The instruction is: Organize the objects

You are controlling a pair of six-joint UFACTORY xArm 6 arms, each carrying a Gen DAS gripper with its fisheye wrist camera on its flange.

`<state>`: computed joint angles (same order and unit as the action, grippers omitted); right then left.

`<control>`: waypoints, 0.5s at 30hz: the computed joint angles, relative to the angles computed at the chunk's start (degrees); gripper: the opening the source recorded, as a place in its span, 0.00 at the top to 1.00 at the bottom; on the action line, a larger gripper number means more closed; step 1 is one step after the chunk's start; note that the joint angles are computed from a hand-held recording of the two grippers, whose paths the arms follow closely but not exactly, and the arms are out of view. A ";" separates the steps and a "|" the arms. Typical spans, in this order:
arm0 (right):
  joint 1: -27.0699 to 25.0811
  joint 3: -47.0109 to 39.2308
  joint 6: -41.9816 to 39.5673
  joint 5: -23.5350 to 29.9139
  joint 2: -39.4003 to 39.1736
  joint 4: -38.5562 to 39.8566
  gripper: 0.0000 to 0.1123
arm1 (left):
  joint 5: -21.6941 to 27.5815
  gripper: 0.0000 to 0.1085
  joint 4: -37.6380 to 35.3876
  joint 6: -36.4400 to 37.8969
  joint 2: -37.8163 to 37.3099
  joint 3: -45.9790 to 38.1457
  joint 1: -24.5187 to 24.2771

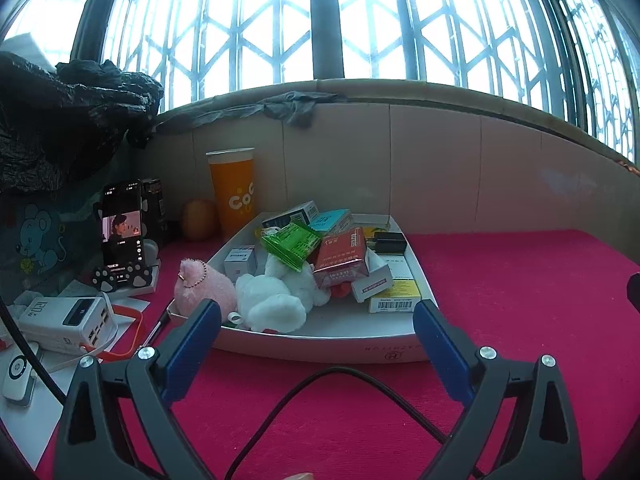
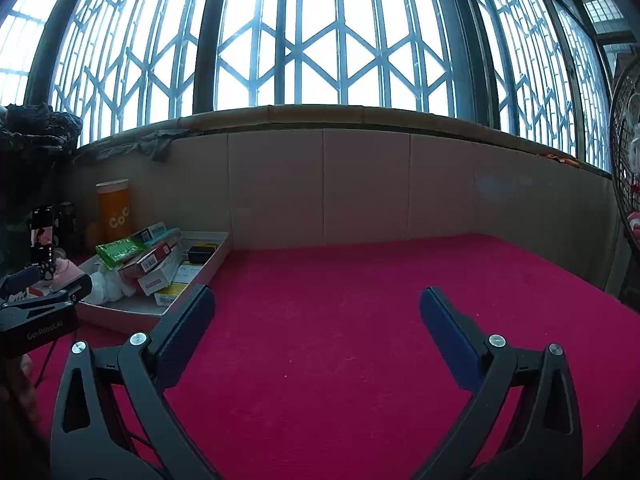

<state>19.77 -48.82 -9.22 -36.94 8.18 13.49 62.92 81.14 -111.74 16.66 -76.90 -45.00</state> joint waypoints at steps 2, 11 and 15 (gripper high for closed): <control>-0.02 -0.14 -0.12 0.22 0.06 -0.04 0.09 | 0.32 0.11 -0.23 -0.02 0.05 -0.12 -0.07; 0.18 -0.29 -0.60 0.31 0.22 0.41 0.09 | 1.16 0.11 -0.01 -0.34 -0.08 0.00 -0.43; 0.32 -0.34 -0.84 0.30 0.26 0.71 0.09 | 1.07 0.11 0.03 -0.68 -0.22 0.21 -0.34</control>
<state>20.09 -49.16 -10.06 -36.64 8.43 14.20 64.00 81.18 -112.42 16.45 -76.69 -45.35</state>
